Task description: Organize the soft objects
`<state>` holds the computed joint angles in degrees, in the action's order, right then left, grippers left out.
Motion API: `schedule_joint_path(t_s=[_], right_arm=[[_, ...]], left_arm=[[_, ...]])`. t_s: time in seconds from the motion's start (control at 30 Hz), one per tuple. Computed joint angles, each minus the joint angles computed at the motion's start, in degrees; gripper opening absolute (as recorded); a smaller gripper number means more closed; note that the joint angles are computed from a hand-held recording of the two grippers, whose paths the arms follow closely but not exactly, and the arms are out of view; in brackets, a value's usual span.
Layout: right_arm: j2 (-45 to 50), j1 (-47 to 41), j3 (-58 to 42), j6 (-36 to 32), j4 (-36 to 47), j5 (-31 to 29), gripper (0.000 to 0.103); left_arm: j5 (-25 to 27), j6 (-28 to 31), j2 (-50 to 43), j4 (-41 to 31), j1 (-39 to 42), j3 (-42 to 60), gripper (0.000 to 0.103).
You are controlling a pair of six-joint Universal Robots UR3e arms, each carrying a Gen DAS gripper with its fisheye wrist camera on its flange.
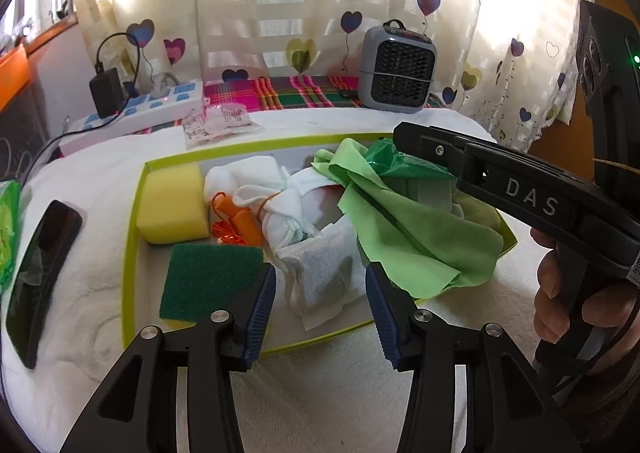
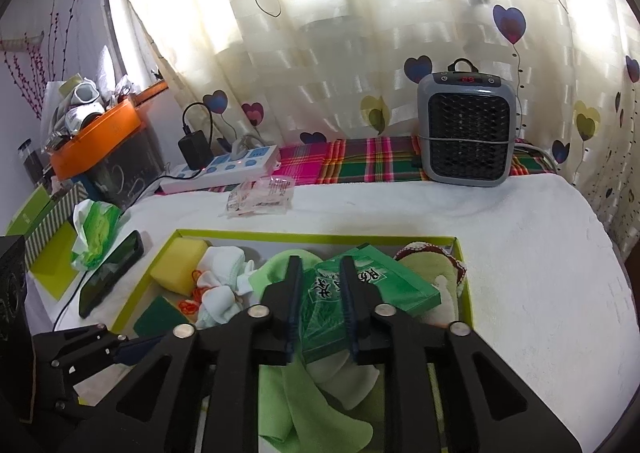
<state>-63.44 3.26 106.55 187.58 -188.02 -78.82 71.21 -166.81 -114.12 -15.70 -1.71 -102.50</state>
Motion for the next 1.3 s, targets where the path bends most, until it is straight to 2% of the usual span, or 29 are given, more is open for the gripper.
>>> schedule_joint_path(t_s=[0.07, 0.6, 0.87, 0.97, 1.1, 1.3], right_arm=[[-0.5, 0.1, 0.6, 0.1, -0.2, -0.4, 0.034], [-8.3, 0.3, 11.8, 0.2, -4.5, -1.5, 0.036], [-13.7, 1.6, 19.3, 0.3, -5.9, -4.0, 0.042], [-15.2, 3.3, 20.9, 0.7, -4.3, -7.4, 0.043], [-17.0, 4.5, 23.9, 0.7, -3.0, -8.9, 0.044], [-17.5, 8.5, 26.1, 0.4, -1.3, -14.3, 0.044]], left_arm=[[0.2, -0.2, 0.5, 0.1, -0.1, -0.4, 0.047], [1.8, -1.7, 7.5, 2.2, -0.1, -7.7, 0.049], [5.0, -3.2, 12.0, 4.6, -0.8, -13.6, 0.049], [7.2, -3.8, 13.8, 5.4, -1.4, -16.6, 0.049], [9.1, -3.8, 15.9, 7.5, -1.9, -21.4, 0.049], [9.6, -3.6, 17.2, 8.8, -2.0, -26.1, 0.049]])
